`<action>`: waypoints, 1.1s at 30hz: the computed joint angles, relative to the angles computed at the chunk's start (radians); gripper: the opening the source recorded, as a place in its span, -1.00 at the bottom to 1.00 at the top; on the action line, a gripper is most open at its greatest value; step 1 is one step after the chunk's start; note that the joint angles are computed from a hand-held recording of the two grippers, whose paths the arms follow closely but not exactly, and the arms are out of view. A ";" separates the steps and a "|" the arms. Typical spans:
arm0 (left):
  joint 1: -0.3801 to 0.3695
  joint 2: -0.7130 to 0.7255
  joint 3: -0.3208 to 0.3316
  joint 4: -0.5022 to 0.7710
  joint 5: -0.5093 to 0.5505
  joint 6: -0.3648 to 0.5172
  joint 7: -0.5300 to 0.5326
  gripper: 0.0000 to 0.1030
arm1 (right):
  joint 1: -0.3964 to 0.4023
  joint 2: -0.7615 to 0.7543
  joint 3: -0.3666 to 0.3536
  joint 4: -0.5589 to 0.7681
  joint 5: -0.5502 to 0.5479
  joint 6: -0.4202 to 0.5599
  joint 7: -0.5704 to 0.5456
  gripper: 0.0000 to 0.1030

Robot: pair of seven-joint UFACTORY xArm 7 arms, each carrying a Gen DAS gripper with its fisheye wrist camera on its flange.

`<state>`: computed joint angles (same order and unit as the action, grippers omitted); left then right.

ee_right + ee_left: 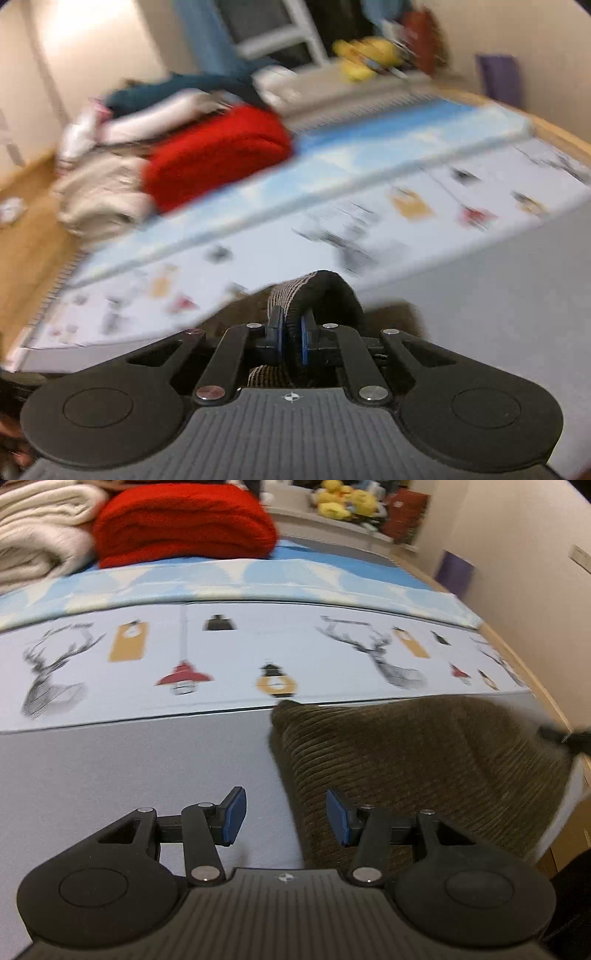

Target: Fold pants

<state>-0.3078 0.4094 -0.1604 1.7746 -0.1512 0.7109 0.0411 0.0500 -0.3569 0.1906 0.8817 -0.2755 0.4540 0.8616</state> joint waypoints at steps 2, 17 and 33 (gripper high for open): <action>0.000 0.008 -0.021 0.006 -0.015 0.002 0.043 0.03 | 0.049 0.018 -0.063 0.000 0.129 0.143 -0.056 -0.79; -0.090 0.156 -0.027 0.198 0.003 0.381 0.259 0.07 | 0.069 0.215 -0.087 0.148 0.068 -0.105 -0.413 -0.09; -0.067 0.275 0.007 0.326 -0.045 0.172 -0.165 0.42 | 0.085 0.404 -0.144 0.301 0.098 0.075 -0.398 0.45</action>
